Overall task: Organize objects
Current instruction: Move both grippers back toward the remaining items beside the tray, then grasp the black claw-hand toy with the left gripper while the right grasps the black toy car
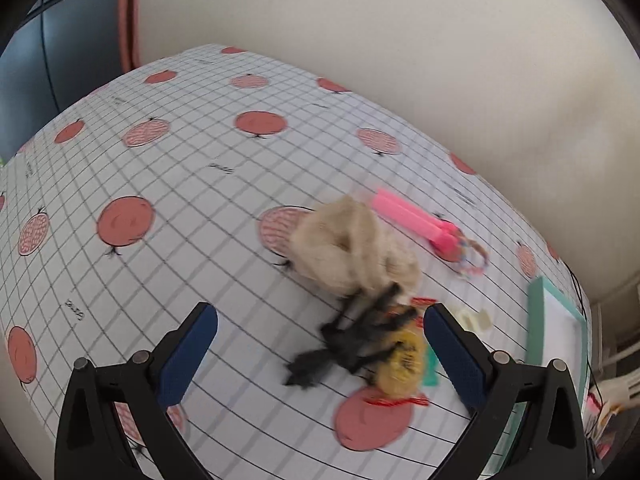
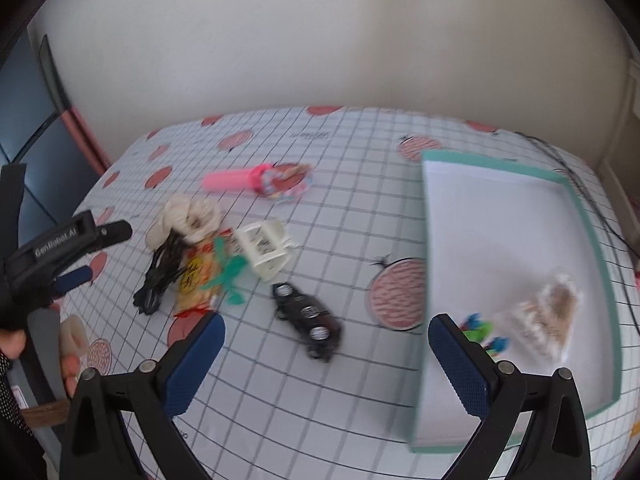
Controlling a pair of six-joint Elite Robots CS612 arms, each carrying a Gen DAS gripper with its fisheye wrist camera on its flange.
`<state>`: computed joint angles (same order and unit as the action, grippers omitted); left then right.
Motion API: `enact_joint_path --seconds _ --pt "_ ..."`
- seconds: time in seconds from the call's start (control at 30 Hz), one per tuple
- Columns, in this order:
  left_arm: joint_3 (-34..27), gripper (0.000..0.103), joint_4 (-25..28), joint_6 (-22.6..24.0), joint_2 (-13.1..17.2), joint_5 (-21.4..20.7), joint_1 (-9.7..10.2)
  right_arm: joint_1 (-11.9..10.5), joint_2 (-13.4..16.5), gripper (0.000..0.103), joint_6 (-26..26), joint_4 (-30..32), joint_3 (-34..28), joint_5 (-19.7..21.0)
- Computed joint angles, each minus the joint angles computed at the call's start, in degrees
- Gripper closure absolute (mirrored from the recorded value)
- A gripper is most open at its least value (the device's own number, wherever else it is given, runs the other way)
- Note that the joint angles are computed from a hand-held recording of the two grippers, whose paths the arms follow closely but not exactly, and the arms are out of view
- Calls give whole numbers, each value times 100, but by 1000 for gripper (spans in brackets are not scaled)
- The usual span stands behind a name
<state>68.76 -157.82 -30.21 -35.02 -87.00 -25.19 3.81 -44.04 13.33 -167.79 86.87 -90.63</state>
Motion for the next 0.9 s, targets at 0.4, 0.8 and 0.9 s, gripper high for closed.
enact_joint_path --seconds 0.4,0.8,0.9 --pt "-288 0 587 347 188 -478 70 38 238 0 -117 841 -382 98" --pt "-374 1 940 876 211 -122 -63 22 323 0 -46 1196 -532 -9" --pt "-406 1 994 825 234 -190 -59 14 329 2 2 1230 -541 -27"
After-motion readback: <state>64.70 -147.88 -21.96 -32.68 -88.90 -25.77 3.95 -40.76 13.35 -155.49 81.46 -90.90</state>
